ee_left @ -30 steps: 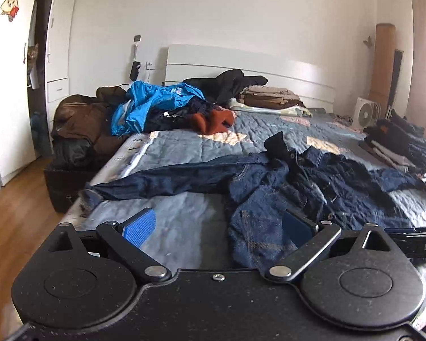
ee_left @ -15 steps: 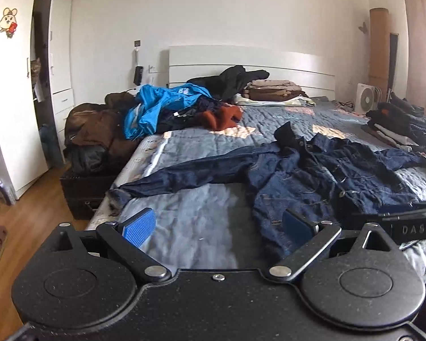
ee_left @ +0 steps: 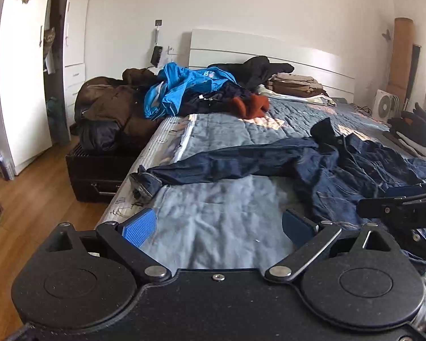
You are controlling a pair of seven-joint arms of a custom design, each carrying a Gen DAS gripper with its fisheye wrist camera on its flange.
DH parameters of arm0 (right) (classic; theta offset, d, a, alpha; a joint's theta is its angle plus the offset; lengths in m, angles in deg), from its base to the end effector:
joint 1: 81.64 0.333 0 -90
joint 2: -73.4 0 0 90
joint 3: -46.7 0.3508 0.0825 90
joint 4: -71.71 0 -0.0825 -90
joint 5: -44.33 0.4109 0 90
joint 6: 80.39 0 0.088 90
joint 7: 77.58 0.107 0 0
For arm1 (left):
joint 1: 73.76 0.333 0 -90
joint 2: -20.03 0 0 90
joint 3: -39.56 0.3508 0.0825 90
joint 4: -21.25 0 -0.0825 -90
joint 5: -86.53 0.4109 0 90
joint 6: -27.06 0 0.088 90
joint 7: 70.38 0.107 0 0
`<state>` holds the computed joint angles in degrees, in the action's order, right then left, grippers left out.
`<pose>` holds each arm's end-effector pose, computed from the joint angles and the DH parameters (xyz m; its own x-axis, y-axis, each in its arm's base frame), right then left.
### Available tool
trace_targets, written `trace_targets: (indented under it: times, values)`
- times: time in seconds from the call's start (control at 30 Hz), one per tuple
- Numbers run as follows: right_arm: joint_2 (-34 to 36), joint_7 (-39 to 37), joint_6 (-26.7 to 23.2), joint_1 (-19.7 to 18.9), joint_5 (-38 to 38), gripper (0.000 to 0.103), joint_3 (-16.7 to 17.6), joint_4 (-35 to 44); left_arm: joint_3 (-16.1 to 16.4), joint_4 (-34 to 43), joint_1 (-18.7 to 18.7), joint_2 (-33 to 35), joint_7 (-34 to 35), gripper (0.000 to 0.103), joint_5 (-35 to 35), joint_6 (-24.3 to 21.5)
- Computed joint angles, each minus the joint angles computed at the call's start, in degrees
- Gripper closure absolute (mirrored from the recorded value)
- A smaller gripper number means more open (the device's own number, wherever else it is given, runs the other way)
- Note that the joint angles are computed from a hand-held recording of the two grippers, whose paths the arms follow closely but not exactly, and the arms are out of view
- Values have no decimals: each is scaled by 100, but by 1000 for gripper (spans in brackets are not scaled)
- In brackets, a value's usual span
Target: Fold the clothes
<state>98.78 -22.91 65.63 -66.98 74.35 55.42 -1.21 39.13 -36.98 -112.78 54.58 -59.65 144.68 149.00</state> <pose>0.7305 0.2752 0.6307 0.6576 -0.7467 -0.0997 -0.4880 -0.3214 -0.8115 0.6517 -0.4847 0.6078 0.3059 -0.9489 0.0779 -0.4334 -0.2116 -0.8760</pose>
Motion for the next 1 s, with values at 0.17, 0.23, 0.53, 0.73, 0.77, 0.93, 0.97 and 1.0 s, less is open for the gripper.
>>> trace_targets:
  times: [0.17,0.23,0.53,0.73,0.77,0.93,0.97,1.0]
  values:
    - [332,308,-140,238,-356,22,-72,495,-17,-98,181,-119,242,7,-4,171]
    - [374,395,-145,282,-422,22,-69,569,-35,-2,227,-105,488,7,-43,177]
    - [326,788,-46,346,-300,22,27,502,-22,-215,392,-415,1062,7,-8,337]
    - [263,1282,244,612,-573,22,-103,365,-191,-1007,739,-910,1086,7,8,830]
    - [290,1410,259,674,-677,22,-144,405,-219,-1132,834,-982,1134,7,-5,953]
    - [644,2108,107,959,-1195,22,-305,986,-314,-1961,1326,-1490,1330,10,50,1691]
    - [750,2218,51,1004,-1280,22,-317,1165,-345,-2089,1451,-1566,1442,11,-1,1808]
    - [878,2337,-41,1056,-1372,22,-336,1385,-382,-2179,1586,-1617,1599,16,-106,1905]
